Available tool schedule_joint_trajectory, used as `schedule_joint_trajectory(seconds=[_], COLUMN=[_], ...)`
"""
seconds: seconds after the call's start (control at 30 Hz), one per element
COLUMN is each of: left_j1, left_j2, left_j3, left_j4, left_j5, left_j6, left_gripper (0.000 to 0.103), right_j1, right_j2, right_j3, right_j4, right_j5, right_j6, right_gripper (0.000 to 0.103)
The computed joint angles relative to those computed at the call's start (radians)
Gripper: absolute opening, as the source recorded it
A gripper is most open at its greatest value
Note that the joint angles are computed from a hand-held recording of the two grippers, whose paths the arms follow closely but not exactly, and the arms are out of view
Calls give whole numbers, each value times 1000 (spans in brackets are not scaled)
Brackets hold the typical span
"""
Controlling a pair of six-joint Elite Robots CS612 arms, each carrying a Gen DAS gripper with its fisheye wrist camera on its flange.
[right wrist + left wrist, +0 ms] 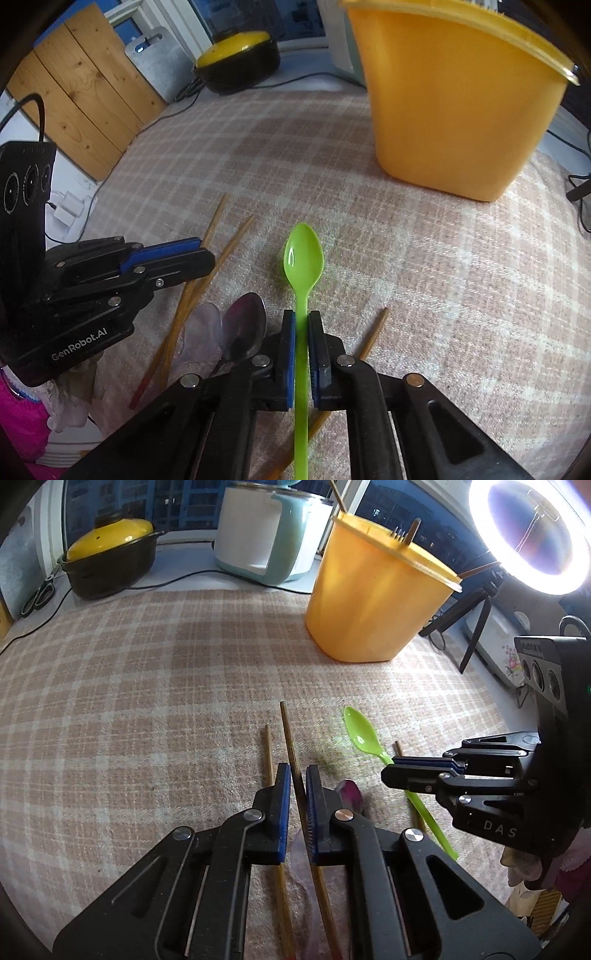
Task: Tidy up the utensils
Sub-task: 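Lift the chopstick and green spoon and carry both tools over the yellow bin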
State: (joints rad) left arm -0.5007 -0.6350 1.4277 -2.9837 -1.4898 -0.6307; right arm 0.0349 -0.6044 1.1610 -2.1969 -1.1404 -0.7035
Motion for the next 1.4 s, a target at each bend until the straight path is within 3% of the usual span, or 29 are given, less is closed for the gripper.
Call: schedule_joint_trajectory(seconds=[0.9,1.4], left_j1=[-23,-23], left_j2=[-77,-97], left_j3=[70,32], left_j4=[-157,-222], left_j5=[86,117], left_j6=[36,117], left_gripper=[3,3], right_j1=[-53,-76], right_j2=[-104,-117], right_j3=[140,116], right_j4=[-271,-390], right_j5=[120,202], right_j6=[69,165], right_gripper=[4,4])
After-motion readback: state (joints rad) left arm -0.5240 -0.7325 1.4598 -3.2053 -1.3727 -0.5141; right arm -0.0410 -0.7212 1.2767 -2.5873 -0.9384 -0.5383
